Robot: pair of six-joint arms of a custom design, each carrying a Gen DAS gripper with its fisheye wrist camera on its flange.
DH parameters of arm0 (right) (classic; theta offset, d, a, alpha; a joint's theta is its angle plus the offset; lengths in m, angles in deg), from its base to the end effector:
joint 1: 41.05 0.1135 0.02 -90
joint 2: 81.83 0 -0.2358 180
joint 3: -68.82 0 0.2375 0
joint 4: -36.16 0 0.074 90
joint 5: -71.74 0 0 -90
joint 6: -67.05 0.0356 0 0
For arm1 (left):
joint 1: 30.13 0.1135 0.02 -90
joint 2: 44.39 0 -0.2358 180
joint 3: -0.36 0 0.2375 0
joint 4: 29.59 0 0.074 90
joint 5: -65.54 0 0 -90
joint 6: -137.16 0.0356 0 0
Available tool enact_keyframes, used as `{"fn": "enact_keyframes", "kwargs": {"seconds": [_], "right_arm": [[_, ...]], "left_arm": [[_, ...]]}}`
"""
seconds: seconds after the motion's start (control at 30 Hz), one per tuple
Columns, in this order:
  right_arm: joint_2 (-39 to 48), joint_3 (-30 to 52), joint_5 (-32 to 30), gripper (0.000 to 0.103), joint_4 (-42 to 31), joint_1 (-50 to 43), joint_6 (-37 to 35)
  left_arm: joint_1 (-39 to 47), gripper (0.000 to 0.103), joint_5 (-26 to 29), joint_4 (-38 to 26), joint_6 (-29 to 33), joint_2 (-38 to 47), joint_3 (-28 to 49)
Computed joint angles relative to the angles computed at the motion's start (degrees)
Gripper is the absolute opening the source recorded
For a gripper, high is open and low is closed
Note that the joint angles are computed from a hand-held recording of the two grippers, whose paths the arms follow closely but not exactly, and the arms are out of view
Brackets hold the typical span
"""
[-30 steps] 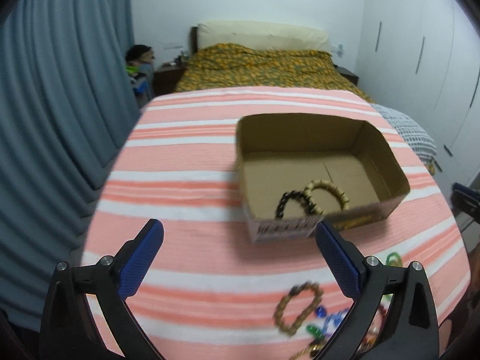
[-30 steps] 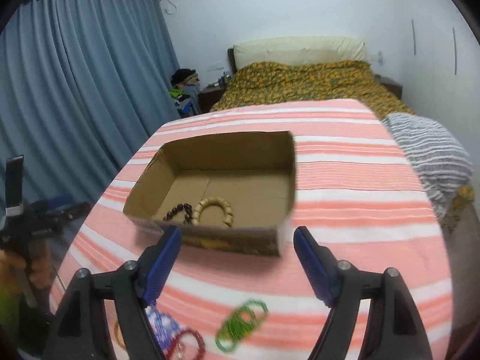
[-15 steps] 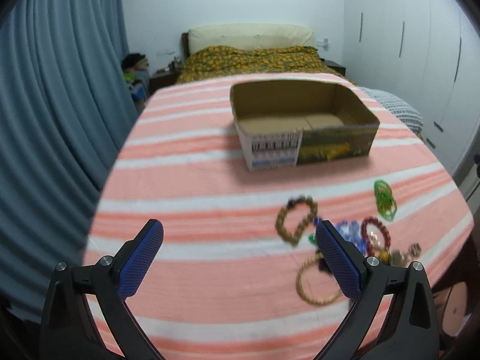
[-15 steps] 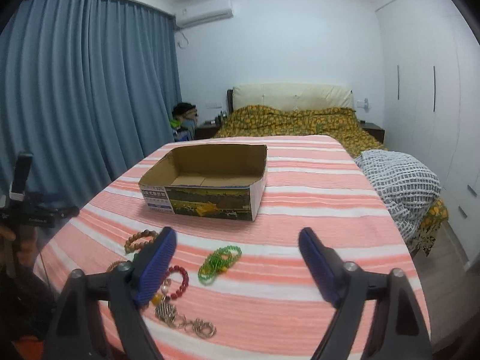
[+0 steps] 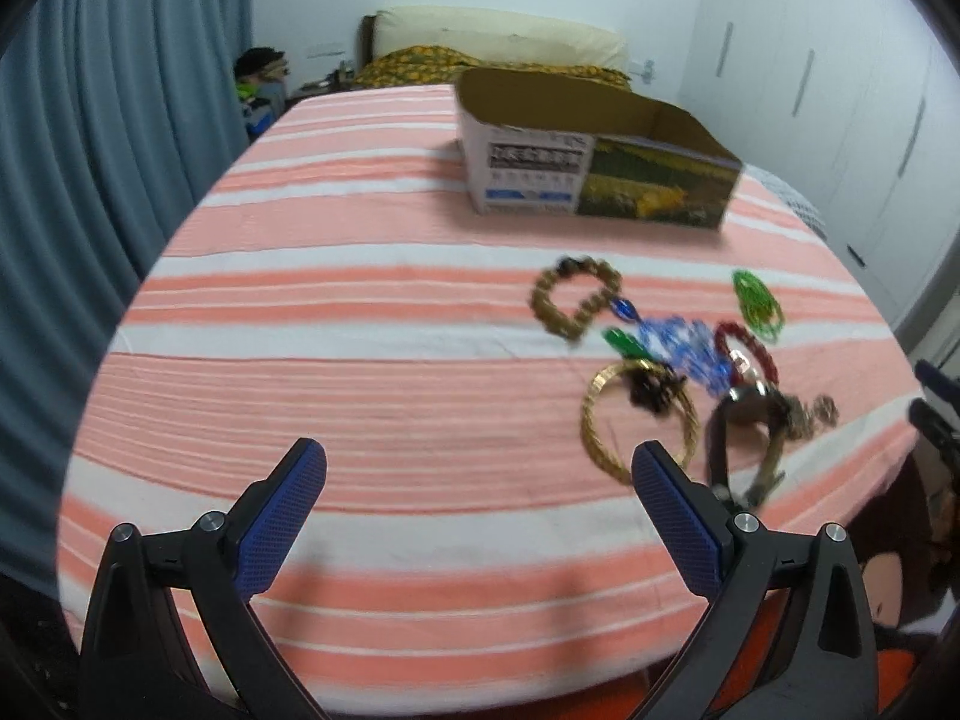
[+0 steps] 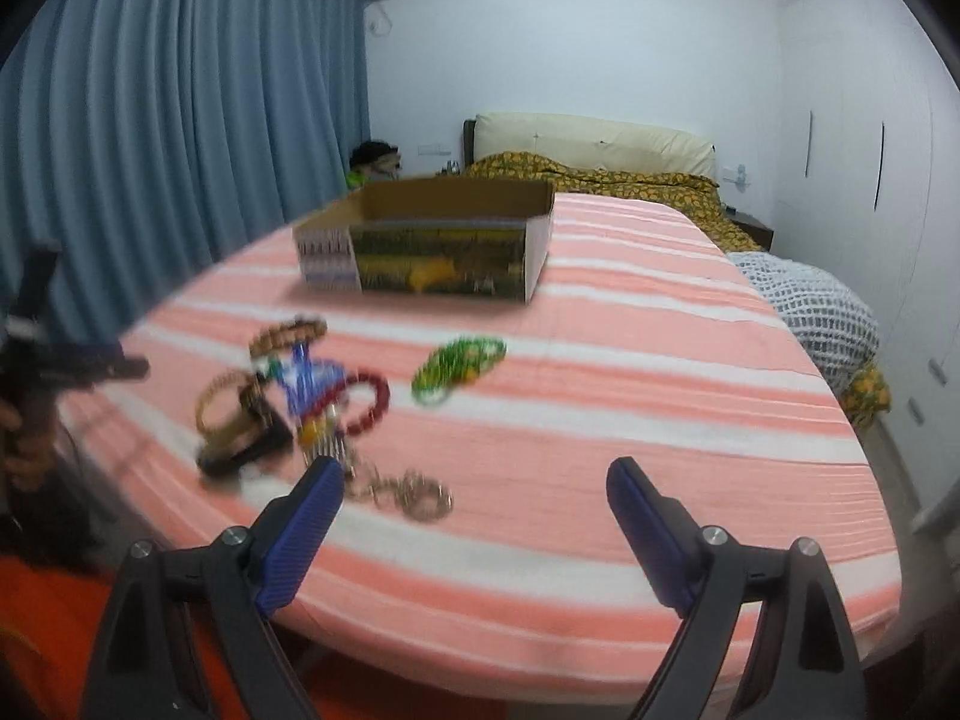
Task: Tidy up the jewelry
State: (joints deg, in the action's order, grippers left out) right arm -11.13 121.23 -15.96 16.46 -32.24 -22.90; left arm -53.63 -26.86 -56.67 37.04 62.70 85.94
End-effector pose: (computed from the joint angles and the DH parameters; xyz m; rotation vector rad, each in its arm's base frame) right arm 0.2511 0.0375 0.1941 -0.1488 2.2285 0.0395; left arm 0.3516 -0.1512 0.1696 0.2639 2.4151 -0.2168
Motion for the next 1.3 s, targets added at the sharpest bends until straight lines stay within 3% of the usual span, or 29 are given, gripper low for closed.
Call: {"fn": "enact_keyframes", "kwargs": {"seconds": [0.33,0.5,0.97,1.3], "right_arm": [[4.7,-5.4,-1.6,0.091,6.4,2.3,1.1],[9.6,-2.9,-1.1,0.091,8.1,3.1,0.3],[17.8,3.0,-2.7,0.091,7.8,3.4,-1.0],[19.7,5.9,-3.2,0.09,6.5,3.6,-2.0]], "left_arm": [[-4.5,0.102,-1.9,2.4,2.3,4.6,0.1],[-4.7,0.102,-1.5,0.7,2.8,8.7,3.9],[-4.0,0.102,1.9,1.6,1.5,9.1,5.5],[-3.1,0.101,-1.4,-2.4,0.7,13.9,12.8]]}}
